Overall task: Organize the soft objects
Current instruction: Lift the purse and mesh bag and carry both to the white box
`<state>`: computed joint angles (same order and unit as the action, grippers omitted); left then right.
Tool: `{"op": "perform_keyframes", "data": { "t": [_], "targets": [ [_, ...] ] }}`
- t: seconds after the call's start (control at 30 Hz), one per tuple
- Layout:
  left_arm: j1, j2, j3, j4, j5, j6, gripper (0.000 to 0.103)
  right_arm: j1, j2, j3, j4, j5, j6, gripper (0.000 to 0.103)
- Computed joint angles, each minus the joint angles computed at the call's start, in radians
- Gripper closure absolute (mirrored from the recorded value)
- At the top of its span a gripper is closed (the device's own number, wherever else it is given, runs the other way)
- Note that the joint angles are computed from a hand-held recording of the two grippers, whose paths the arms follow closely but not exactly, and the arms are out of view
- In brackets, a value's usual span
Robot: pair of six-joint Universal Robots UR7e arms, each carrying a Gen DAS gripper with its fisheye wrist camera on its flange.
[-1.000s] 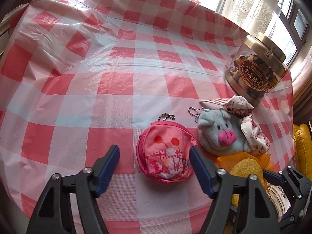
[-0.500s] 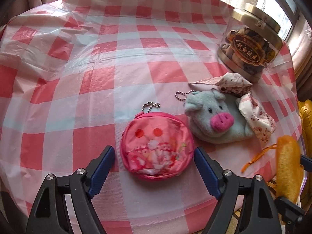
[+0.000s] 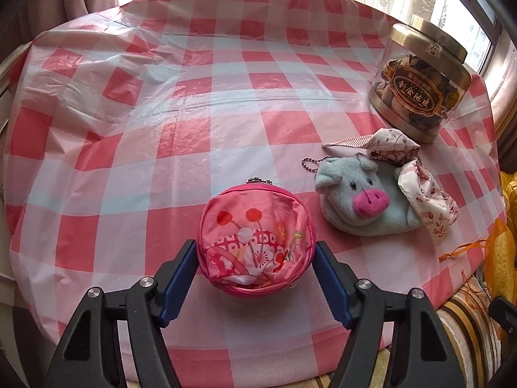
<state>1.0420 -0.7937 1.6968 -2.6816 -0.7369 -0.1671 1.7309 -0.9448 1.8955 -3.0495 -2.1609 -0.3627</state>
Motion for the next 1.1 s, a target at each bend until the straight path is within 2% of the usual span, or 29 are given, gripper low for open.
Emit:
{"op": "perform_keyframes", "data": {
  "t": [0.23,0.43,0.73,1.1],
  "targets": [
    [-0.047,-0.05,0.078,-0.053,0.019,-0.018,0.031,-0.023,-0.033,0.024,-0.018,0.007,0.004,0.019],
    [-0.092,-0.072,0.121,-0.1,-0.018,-0.03,0.031,-0.04,-0.067,0.051,-0.048,0.003,-0.006,0.019],
    [-0.169,-0.042,0.138,-0.156,-0.145,-0.015,0.031,-0.096,-0.157,0.096,-0.089,-0.012,0.0,0.019],
    [-0.241,0.053,0.086,-0.134,-0.304,0.035,0.031,-0.179,-0.274,0.132,-0.156,-0.057,-0.005,0.019]
  ]
}}
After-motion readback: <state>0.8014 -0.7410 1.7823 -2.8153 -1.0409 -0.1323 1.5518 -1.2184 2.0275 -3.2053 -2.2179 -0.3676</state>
